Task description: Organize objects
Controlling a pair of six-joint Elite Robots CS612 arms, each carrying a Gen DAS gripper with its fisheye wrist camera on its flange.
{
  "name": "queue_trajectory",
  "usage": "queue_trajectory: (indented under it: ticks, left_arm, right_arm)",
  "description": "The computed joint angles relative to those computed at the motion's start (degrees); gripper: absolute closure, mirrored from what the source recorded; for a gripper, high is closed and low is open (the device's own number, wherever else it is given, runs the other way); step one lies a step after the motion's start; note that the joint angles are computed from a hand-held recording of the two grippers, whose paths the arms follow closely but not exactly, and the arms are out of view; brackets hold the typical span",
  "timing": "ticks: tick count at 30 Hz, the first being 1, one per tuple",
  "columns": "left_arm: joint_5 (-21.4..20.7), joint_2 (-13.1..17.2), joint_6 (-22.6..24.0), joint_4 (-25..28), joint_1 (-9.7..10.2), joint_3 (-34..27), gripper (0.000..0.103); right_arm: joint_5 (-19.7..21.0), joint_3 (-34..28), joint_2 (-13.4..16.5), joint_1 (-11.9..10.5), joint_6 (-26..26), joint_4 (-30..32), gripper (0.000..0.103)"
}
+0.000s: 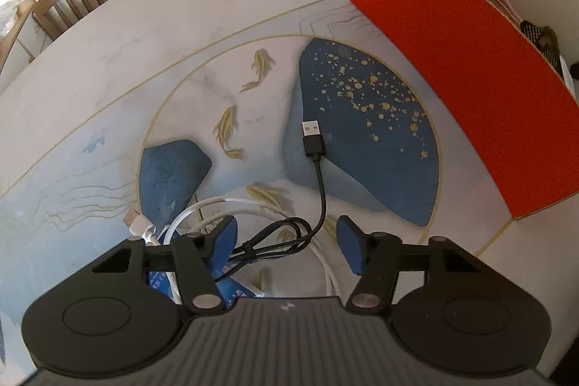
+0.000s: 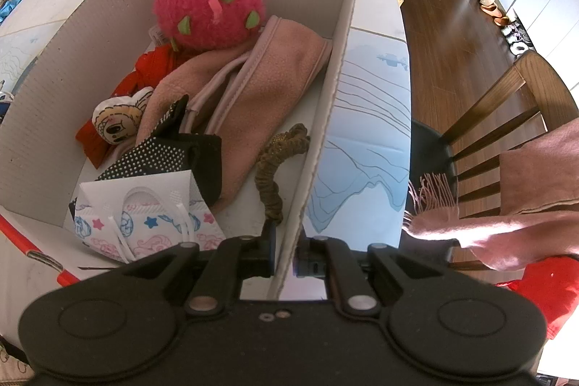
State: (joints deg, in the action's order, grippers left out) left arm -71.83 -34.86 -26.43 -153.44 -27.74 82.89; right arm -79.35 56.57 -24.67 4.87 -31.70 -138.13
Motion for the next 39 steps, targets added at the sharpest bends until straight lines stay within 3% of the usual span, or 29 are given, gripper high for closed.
queue_trajectory:
  ticks: [2, 6, 12, 18, 20, 29, 34, 39]
  left_arm:
    - [0.33, 0.14, 0.44, 0.85, -0.03, -0.35, 0.056]
    - [0.80, 0.34, 1.36, 1.21, -0.15, -0.58, 0.062]
    - [0.75, 0.22, 1.10, 0.40, -0.17, -0.37, 0.083]
    - [0.82, -0.38, -0.11, -2.46, -0.06, 0.77, 0.087]
    - [0.45, -0.73, -1.09, -3.63, 0.10, 1.29, 0.100]
    - [-1.44, -2.60, -7.21, -9.07, 0.90, 3.77, 0.101]
    - [-3.05, -3.98, -10.85, -15.16, 1.34, 5.61, 0.103]
    - [-2.56, -5.06, -9.16, -16.88, 0.99, 5.89, 0.102]
  right_arm:
    - [0.00, -0.09, 0.04, 0.02, 0.08, 0.07, 0.095]
    - [0.00, -0.15, 0.09, 0.03, 0.14, 0.10, 0.095]
    - [-0.02, -0.20, 0.14, 0.04, 0.23, 0.11, 0.095]
    - [0.00, -0.24, 0.15, 0.03, 0.28, 0.14, 0.096]
    - [-0.02, -0.23, 0.15, 0.03, 0.26, 0.14, 0.096]
    - [0.03, -0.19, 0.14, 0.00, 0.32, 0.08, 0.096]
    - [-0.01, -0.16, 0.15, 0.00, 0.30, 0.02, 0.096]
    - [0.04, -0.13, 0.10, 0.00, 0.31, 0.05, 0.096]
